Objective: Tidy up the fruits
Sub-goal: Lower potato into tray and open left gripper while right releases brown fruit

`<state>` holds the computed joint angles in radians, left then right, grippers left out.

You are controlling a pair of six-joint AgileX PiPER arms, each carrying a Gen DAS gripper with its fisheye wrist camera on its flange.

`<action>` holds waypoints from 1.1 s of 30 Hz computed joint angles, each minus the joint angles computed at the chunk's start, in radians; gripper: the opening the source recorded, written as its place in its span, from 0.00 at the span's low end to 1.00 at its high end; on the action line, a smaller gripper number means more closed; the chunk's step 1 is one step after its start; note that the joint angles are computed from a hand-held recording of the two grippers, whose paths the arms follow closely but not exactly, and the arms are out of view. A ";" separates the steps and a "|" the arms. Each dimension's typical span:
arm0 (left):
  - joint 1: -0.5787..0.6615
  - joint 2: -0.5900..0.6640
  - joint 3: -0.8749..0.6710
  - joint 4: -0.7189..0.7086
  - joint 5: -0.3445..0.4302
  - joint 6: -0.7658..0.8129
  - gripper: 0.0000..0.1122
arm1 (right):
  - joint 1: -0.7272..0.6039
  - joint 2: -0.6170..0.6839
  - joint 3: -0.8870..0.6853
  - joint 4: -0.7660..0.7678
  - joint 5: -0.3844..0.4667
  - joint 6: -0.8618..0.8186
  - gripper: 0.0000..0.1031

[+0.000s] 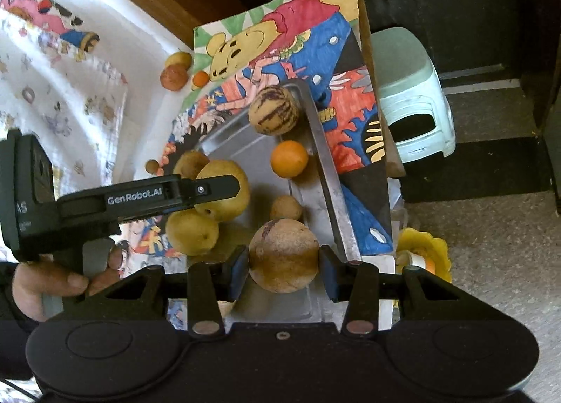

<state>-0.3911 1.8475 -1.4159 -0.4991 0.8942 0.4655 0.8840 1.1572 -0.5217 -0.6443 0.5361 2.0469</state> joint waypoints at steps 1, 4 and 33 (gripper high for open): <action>-0.005 0.005 -0.001 0.009 -0.001 -0.004 0.52 | -0.004 0.015 -0.008 0.008 0.000 -0.022 0.44; -0.019 0.022 -0.015 0.049 -0.001 -0.033 0.52 | -0.010 0.054 -0.033 0.035 0.010 -0.092 0.44; 0.031 -0.065 -0.064 0.060 0.173 -0.191 0.88 | 0.089 0.131 -0.110 0.028 0.117 -0.131 0.59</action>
